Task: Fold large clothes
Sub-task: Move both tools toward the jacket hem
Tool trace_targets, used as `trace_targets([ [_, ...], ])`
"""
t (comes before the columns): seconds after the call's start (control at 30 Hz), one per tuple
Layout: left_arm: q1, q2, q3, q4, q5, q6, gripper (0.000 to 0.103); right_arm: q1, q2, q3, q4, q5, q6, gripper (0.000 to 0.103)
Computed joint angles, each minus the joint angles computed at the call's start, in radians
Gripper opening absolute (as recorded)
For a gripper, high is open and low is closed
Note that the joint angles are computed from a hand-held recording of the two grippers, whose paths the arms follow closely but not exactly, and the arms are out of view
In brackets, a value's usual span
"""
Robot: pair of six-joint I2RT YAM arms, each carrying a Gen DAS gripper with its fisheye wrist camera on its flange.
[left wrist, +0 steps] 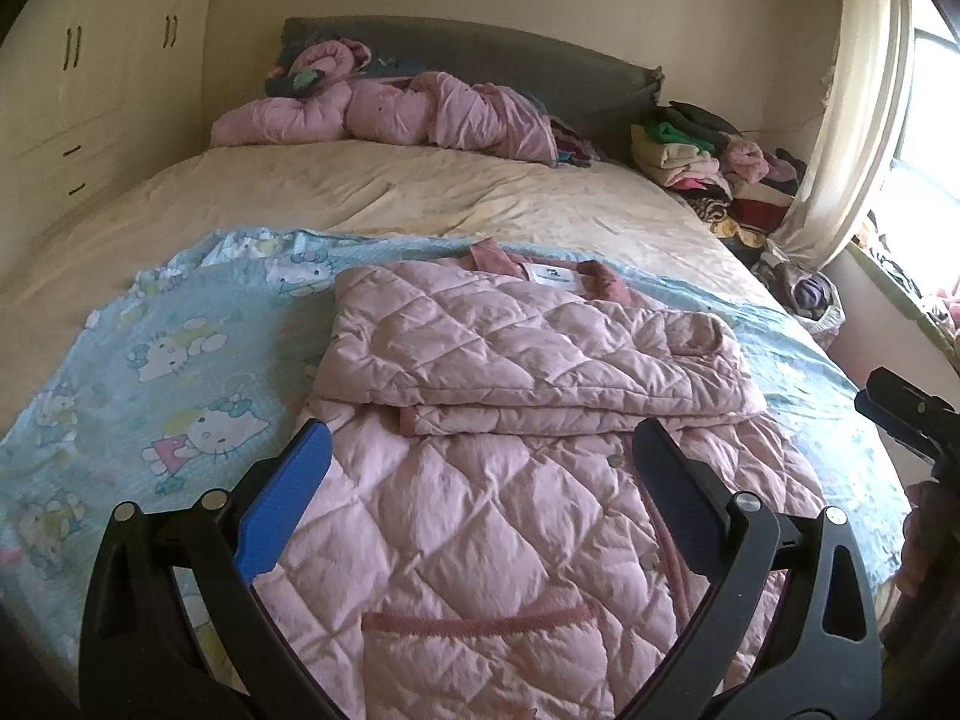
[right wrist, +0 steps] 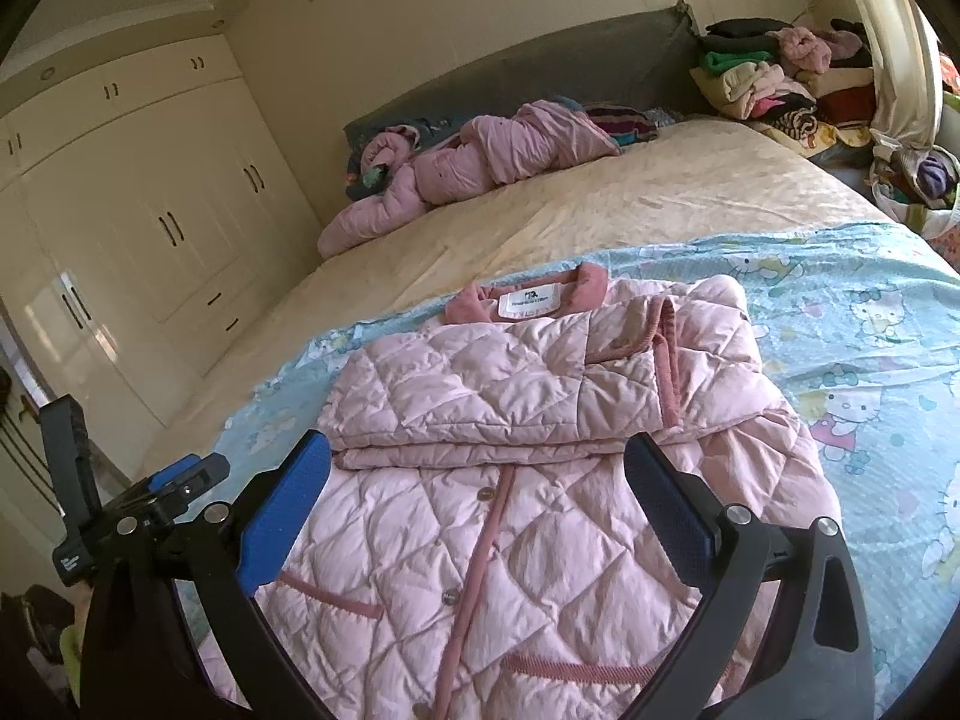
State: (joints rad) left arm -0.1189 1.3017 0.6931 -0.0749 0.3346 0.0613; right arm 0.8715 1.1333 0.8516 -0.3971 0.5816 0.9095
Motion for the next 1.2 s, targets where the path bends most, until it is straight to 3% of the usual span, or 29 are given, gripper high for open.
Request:
trace_targets([
  [0.53,0.094,-0.165,-0.110,-0.097,0.032,0.070,0.094,0.175,-0.097,-0.016,-0.179,0.145,0.139,0.098],
  [1.2,0.290,-0.252,-0.228,-0.183,0.078,0.216,0.094,0.372,-0.145,-0.061,-0.385,0.236,0.381,0.098],
])
